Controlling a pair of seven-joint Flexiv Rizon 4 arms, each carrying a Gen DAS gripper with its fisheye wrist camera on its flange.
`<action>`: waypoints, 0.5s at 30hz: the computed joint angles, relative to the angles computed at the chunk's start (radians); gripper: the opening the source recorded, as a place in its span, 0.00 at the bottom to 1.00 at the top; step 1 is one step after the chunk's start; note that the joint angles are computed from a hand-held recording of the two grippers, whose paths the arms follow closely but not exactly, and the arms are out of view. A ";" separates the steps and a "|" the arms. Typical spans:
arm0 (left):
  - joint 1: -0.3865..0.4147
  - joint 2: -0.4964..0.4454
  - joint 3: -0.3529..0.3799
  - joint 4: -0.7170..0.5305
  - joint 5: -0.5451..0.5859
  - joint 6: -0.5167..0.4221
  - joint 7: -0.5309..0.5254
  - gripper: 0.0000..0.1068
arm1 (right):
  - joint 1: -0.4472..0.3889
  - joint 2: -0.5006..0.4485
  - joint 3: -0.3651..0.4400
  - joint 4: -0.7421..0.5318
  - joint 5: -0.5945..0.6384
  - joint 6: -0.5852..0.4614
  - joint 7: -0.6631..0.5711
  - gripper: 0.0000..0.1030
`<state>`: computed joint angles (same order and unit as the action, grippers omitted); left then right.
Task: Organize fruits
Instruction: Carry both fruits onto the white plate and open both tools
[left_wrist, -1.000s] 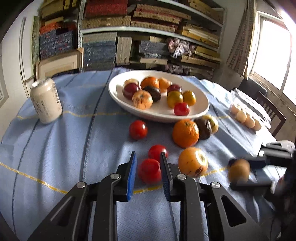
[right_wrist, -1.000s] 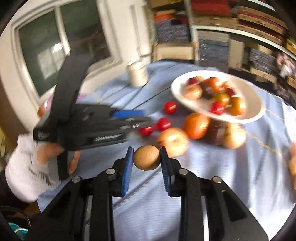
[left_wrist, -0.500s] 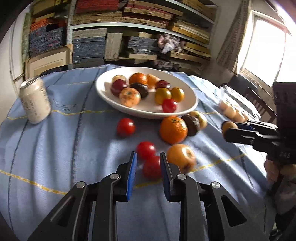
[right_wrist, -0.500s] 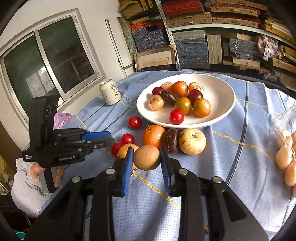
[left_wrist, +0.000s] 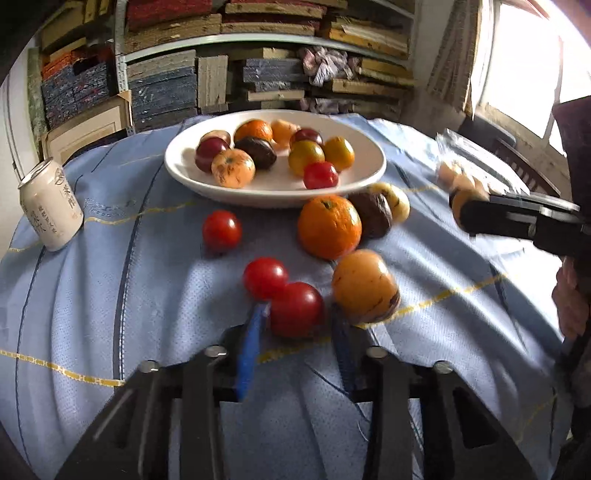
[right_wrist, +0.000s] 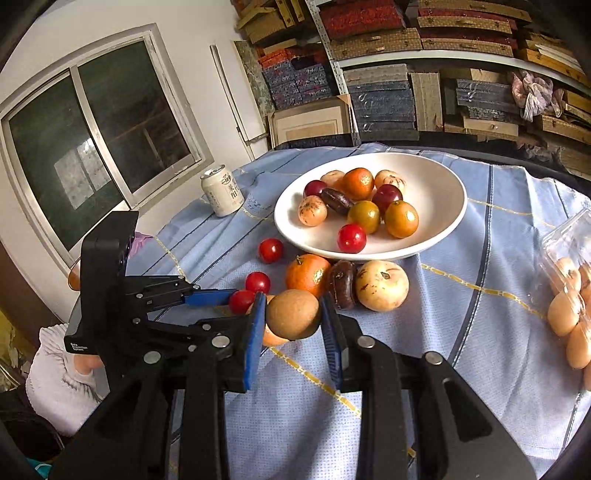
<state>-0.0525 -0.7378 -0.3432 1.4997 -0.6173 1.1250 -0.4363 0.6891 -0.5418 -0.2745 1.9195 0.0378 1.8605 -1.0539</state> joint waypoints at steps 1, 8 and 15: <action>-0.004 -0.001 0.006 -0.003 0.002 0.003 -0.009 0.28 | 0.002 0.000 -0.002 0.001 0.001 0.000 -0.001 0.28; 0.025 0.011 -0.033 0.003 -0.032 0.028 0.000 0.28 | 0.093 0.001 -0.106 0.017 0.060 0.018 0.000 0.28; -0.049 -0.070 0.017 -0.248 -0.003 -0.075 -0.126 0.28 | 0.189 -0.036 -0.320 -0.075 0.013 -0.120 0.045 0.28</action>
